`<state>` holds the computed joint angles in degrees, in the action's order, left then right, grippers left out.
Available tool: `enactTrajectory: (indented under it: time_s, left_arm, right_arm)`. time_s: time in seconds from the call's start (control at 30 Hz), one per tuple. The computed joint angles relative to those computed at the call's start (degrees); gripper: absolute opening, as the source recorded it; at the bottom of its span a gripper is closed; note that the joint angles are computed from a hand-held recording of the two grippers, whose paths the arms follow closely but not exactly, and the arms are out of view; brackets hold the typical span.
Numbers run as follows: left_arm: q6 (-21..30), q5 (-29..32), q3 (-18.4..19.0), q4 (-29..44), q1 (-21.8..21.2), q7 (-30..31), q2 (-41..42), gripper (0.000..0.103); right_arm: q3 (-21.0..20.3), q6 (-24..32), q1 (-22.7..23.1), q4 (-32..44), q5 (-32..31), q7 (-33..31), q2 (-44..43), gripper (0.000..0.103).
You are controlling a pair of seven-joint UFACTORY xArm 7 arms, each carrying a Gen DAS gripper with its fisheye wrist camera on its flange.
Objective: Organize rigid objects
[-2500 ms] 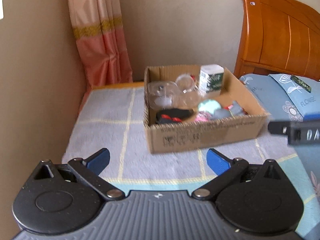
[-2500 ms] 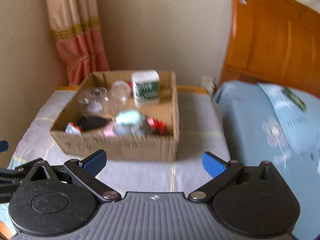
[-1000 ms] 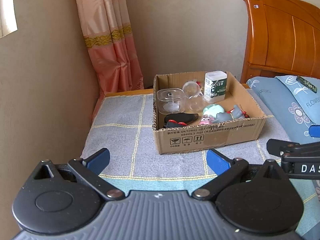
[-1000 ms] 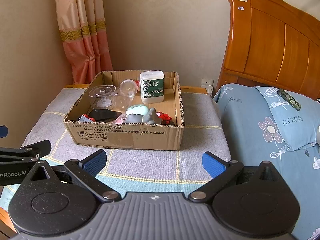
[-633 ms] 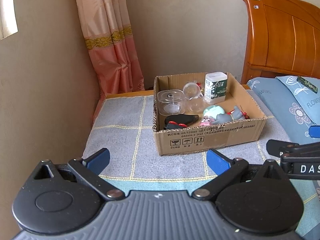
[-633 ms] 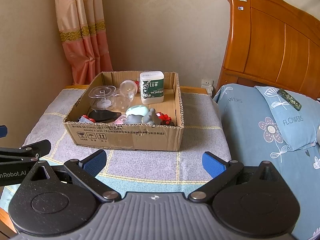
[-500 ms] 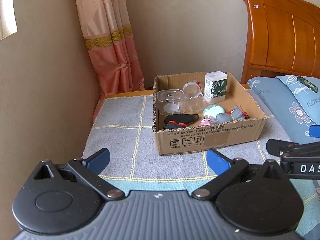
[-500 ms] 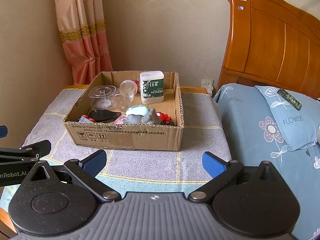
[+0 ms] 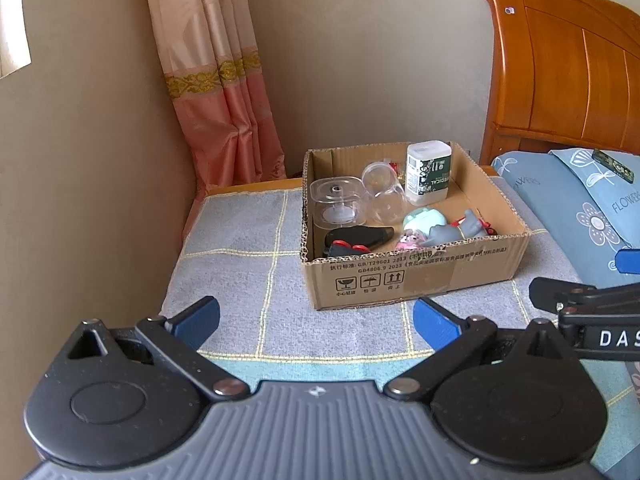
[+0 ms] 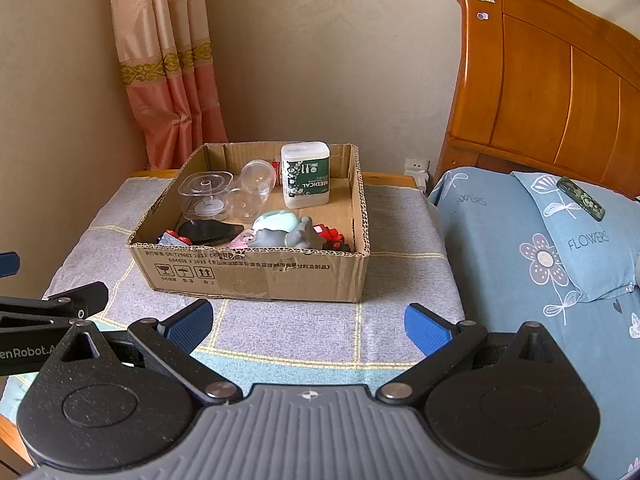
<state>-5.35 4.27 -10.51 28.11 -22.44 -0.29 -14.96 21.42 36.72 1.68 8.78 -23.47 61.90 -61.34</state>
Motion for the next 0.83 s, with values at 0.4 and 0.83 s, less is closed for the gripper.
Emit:
enactTrajectory:
  time_s: [0.4,0.83]
  left_arm:
    - [0.0,0.0,0.3,-0.1,-0.3,0.0,-0.1,0.102]
    - [0.0,-0.1,0.7,0.0,-0.7,0.3,0.0,0.102]
  right_arm:
    - [0.1,-0.2,0.1,0.0,0.0,0.1,0.1,0.103]
    - [-0.1,-0.2,0.4,-0.1,0.0,-0.1,-0.2,0.103]
